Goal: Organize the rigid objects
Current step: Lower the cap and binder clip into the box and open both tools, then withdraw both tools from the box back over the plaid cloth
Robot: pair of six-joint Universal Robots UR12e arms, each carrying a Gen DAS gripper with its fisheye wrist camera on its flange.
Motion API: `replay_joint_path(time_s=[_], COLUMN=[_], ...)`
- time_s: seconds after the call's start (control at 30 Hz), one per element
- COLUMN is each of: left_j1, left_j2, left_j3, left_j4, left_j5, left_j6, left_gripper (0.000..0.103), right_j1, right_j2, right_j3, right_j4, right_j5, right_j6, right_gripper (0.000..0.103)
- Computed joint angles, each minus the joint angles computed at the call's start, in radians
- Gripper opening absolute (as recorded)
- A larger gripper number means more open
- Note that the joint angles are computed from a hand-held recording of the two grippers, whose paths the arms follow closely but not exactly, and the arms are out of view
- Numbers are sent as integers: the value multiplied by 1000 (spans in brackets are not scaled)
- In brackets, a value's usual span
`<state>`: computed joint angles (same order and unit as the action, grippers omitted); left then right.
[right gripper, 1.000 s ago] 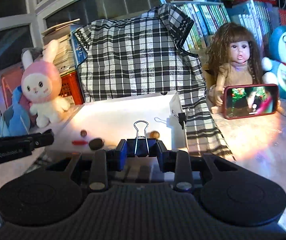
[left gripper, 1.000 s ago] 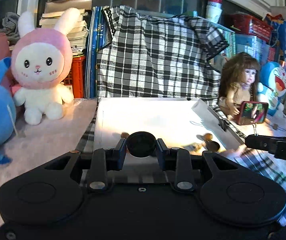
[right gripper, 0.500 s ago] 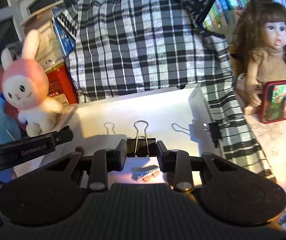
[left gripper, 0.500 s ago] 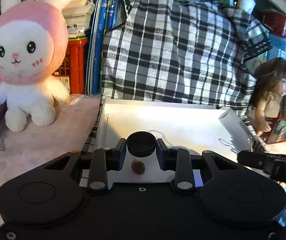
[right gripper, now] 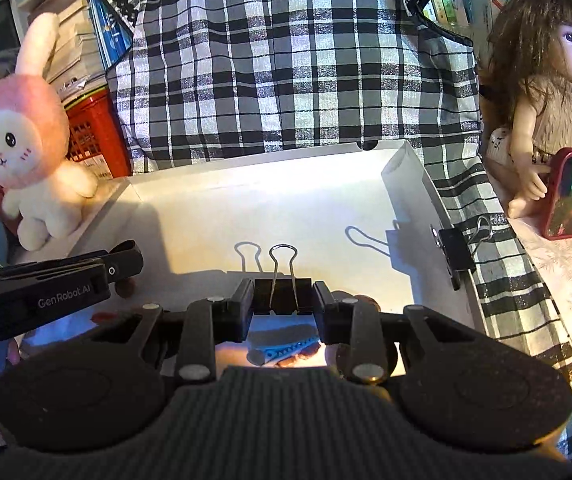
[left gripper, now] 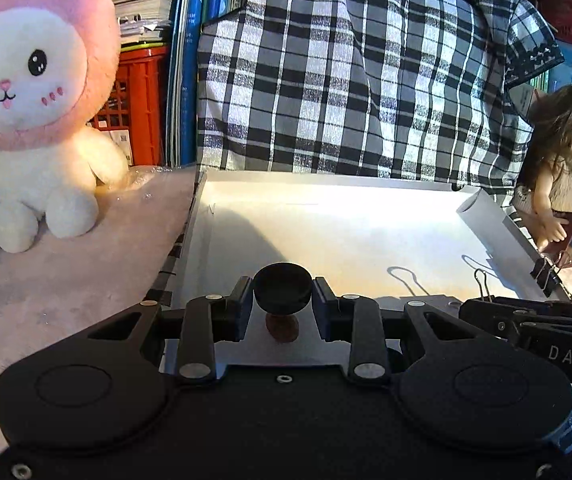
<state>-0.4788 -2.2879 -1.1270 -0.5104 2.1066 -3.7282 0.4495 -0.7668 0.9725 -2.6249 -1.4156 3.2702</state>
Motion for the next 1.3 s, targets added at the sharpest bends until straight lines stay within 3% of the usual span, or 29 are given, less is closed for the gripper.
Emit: replay_joint_path(time_s=[0.47,0.6,0.67,0.7,0.8,0.87,0.93,1.03,1.3], left_j1=[-1,0,1,1,-5,-9,-15,-22,-49], left_j2=[-18,-14,-8,-6,0,8,18,35,79], left_j3=[15,5,-9,-14,-19,-30,-48,-71,-131], left_j4=[-11,13,48,61,77,95,136,166,203], left_j5=[23,14,5,3,20,23,29,35,59], left_j6=[25,27,30,33,45,58,79,92,102], left_gripper=[30,31,37,42,47,55,69,75,79], right_j1=[6,2,1,0,-2,-4,-7,-9,-13], right_j2=[6,3,1,-1,-9,-18,-29,-48,-109], right_j3=[-5,-1,3,5,17,32,50,81,186], right_j4=[11,4,-5,-9,-26,-44,-65,-93,-173], right_j5=[-19,-5,4,8,16,23,31,35,42], right_j6=[-39,-32,-25,-22,-13,-9,-7,-15,-76], right_gripper=[36,42,43,55,56,58,61,65,71])
